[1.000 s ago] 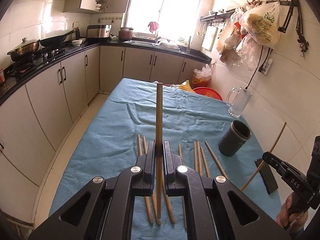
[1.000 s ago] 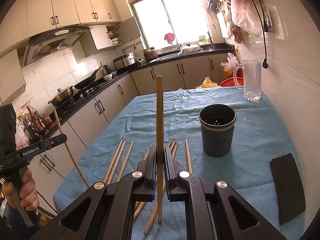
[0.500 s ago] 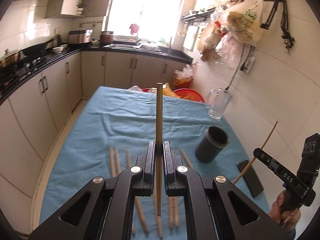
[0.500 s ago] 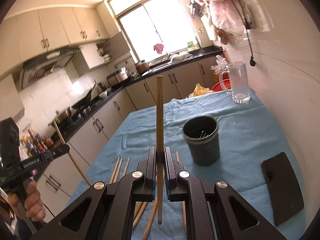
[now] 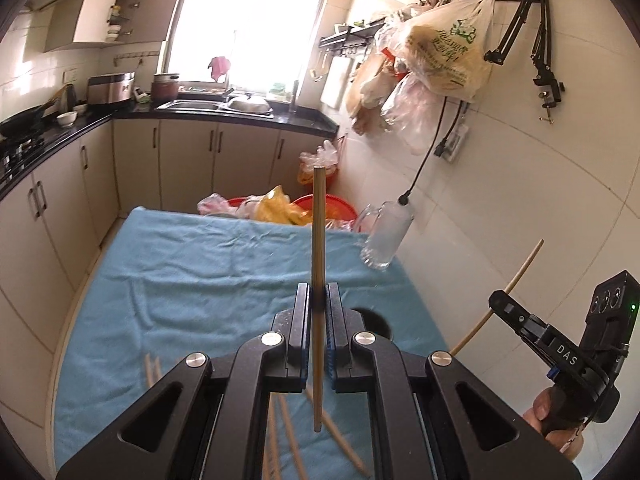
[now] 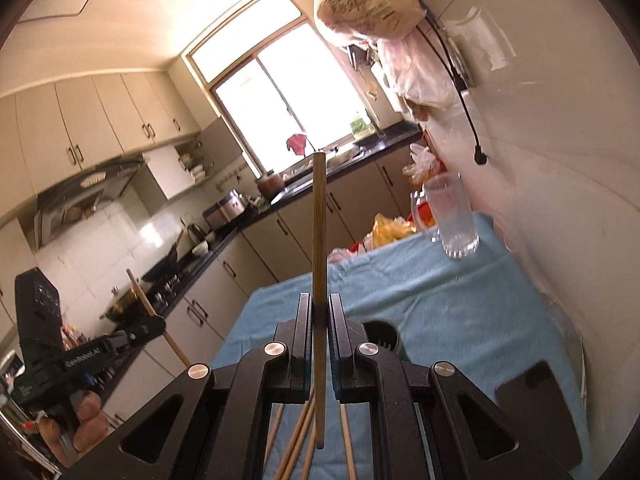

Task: Organize utensils
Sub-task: 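Lift the held chopstick upright with the right tool toward the black cup while the left tool does likewise, then lower the chopstick into the black cup and open the right tool while the left tool releases its own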

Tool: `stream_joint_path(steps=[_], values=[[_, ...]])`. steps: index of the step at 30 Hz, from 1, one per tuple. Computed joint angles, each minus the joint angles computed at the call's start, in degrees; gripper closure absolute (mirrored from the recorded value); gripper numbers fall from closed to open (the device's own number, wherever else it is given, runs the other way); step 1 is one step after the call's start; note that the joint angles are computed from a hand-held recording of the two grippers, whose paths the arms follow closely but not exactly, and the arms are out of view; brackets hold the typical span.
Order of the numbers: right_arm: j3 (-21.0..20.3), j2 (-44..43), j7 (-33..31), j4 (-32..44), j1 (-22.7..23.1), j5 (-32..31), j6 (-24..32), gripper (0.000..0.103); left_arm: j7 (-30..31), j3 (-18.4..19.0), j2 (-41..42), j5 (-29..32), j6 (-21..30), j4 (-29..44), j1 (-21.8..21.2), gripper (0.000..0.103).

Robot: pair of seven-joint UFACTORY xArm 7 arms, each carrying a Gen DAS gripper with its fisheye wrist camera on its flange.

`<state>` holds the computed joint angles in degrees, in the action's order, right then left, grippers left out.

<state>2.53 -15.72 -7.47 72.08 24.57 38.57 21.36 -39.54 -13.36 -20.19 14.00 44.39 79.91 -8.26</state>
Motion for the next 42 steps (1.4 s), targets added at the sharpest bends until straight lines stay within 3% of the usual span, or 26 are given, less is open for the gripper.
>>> stream_joint_path(steps=[8, 14, 24, 39, 42], values=[[0.3, 7.2, 1.4, 8.9, -2.8, 0.2, -1.0, 0.095, 0.3, 0.7, 12.1, 1.2, -1.2, 13.3, -2.0, 0.097], [3.0, 12.4, 8.2, 12.0, -6.5, -7.0, -3.5, 0.095, -0.5, 3.2, 20.0, 2.4, -2.4, 19.6, -5.4, 0.097], [5.5, 18.8, 8.5, 15.6, -9.0, -7.6, 0.8, 0.095, 2.3, 6.4, 25.8, -1.1, -0.7, 21.1, -8.3, 0.097], [7.5, 23.5, 7.8, 17.1, -10.7, -7.7, 7.2, 0.094, 2.8, 7.5, 27.4, -3.3, 0.3, 18.2, -8.5, 0.096], [7.6, 23.2, 7.5, 16.8, -10.7, -7.5, 7.0, 0.093, 3.0, 7.6, 27.3, -3.5, 0.3, 18.3, -8.4, 0.087]])
